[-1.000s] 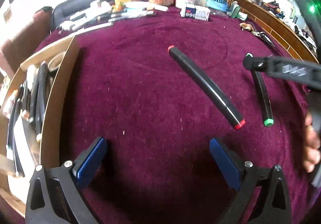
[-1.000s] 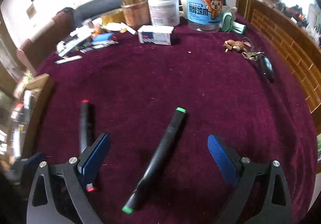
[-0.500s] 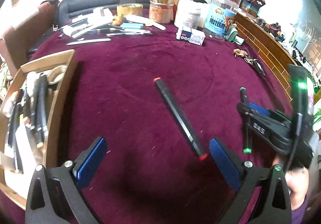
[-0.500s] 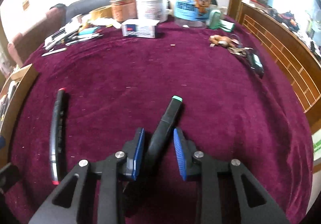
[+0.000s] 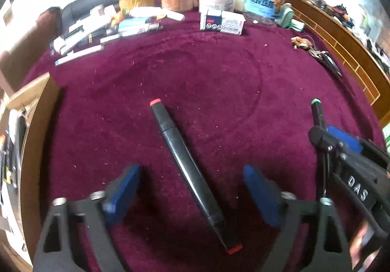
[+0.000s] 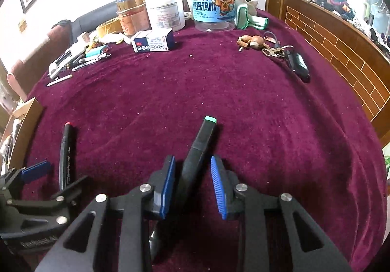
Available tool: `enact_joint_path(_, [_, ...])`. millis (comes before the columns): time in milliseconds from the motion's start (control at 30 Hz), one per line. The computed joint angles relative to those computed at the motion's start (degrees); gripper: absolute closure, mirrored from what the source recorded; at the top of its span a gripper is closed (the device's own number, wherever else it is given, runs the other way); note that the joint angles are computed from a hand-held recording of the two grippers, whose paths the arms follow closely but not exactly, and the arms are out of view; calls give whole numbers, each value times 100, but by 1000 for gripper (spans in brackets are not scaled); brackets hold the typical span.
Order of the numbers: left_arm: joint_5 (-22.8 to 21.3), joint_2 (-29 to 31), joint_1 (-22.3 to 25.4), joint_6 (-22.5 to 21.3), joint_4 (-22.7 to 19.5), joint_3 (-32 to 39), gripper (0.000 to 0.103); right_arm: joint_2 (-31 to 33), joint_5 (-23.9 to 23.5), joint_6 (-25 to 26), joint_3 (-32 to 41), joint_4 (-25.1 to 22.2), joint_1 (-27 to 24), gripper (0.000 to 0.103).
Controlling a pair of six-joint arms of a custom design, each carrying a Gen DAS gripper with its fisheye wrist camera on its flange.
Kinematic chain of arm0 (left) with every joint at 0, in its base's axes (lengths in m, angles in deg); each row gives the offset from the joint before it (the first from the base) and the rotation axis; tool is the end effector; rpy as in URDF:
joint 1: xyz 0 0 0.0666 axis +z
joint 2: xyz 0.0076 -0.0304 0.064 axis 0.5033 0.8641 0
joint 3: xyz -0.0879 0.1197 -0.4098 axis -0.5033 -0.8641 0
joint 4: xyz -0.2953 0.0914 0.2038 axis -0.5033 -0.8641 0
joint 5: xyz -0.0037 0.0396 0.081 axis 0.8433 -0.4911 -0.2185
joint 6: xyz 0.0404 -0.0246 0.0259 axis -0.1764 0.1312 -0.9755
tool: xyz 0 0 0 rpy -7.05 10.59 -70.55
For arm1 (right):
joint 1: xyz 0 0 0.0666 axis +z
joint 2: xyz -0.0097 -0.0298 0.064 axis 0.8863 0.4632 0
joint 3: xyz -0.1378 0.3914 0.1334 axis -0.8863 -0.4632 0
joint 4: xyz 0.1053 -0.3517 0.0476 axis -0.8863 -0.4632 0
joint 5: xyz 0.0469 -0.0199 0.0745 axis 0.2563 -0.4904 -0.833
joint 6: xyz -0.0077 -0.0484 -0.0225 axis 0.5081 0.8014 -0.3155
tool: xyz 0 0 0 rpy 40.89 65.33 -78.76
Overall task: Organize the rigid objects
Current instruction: 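Grasp the red-capped marker with the left tool while the right tool holds the green-capped one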
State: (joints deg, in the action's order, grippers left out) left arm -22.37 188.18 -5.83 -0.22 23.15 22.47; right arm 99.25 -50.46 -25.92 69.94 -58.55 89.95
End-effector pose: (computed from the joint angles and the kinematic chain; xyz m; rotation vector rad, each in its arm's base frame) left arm 0.4939 -0.3444 0.2962 -0.1783 2.5763 0.0309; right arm 0.5522 0.2841 0.2906 -0.2631 2.5098 0.1902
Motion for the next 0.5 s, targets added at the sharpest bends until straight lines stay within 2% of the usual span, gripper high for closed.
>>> enact_joint_path(67, [-28, -113, -4, 40, 94, -119, 70, 4, 46, 6, 7, -9, 16, 74])
enact_joint_path(133, [66, -196, 34, 163, 175, -233, 81, 5, 69, 10, 4, -6, 22, 74])
enact_joint_path(200, [151, -263, 73, 234, 286, -346, 82, 6, 72, 6, 3, 0, 21, 74])
enact_joint_path(267, [115, -227, 60, 150, 218, -292, 82, 11, 76, 17, 11, -6, 20, 74])
enact_joint_path(400, [-285, -65, -63, 195, -81, -66, 81, 13, 176, 37, 7, 1, 43, 74])
enact_joint_path(500, [-656, 19, -142, 167, -179, 14, 74, 18, 279, 72, 4, 11, 71, 74])
